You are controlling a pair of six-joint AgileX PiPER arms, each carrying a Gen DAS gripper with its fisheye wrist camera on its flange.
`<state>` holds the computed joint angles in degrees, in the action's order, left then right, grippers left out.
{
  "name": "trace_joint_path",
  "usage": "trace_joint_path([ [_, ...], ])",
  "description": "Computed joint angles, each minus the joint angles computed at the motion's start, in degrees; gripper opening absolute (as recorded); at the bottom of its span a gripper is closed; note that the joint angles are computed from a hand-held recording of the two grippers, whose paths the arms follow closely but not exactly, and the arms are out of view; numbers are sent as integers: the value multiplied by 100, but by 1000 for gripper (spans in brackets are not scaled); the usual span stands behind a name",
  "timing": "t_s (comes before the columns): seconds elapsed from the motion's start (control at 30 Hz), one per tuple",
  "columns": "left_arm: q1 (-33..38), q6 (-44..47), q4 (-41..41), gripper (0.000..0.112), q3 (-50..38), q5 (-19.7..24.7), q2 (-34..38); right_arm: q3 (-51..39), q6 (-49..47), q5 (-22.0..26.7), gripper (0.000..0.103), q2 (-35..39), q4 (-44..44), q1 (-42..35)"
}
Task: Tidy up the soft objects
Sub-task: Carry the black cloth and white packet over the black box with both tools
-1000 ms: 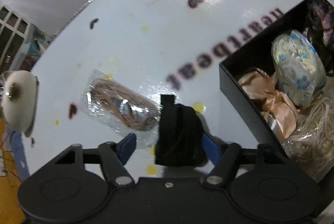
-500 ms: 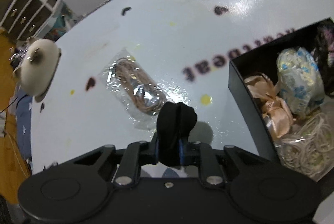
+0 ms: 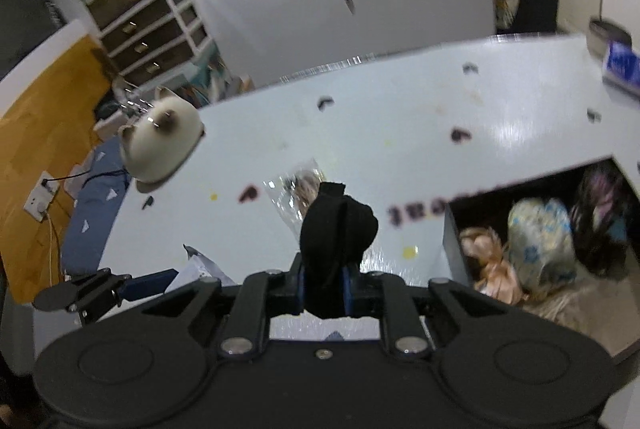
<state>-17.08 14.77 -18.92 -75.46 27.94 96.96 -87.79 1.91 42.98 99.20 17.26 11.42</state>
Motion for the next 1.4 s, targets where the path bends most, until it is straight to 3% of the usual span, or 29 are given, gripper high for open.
trace_joint_path([
  [0.27,-727,-2502,2008,78,3,-129,-234,846,-1554,-530,18,-738,881,-385],
  [0.47,-1417,-4395,3568,78,-435,135,-20,1195,-3161,-438,17,-1055,1843,-1026],
  [0.53,-1668,-4970,4027,78,-659,296,110,1191,-3588,-319,17,-1079,2028,-1254],
  [0.7,-2206,-5950,4786,78,-1317,731,531,888,-4601,538,17,-890,2678,-2027],
  [1.1,-3052,-7147,5460,78,-3397,1905,1938,-16,-5811,1734,17,-169,3073,-3401],
  [1.4,-3258,-6390,4838,78,-5815,2847,3351,-1004,-6167,2380,17,573,3121,-4220],
])
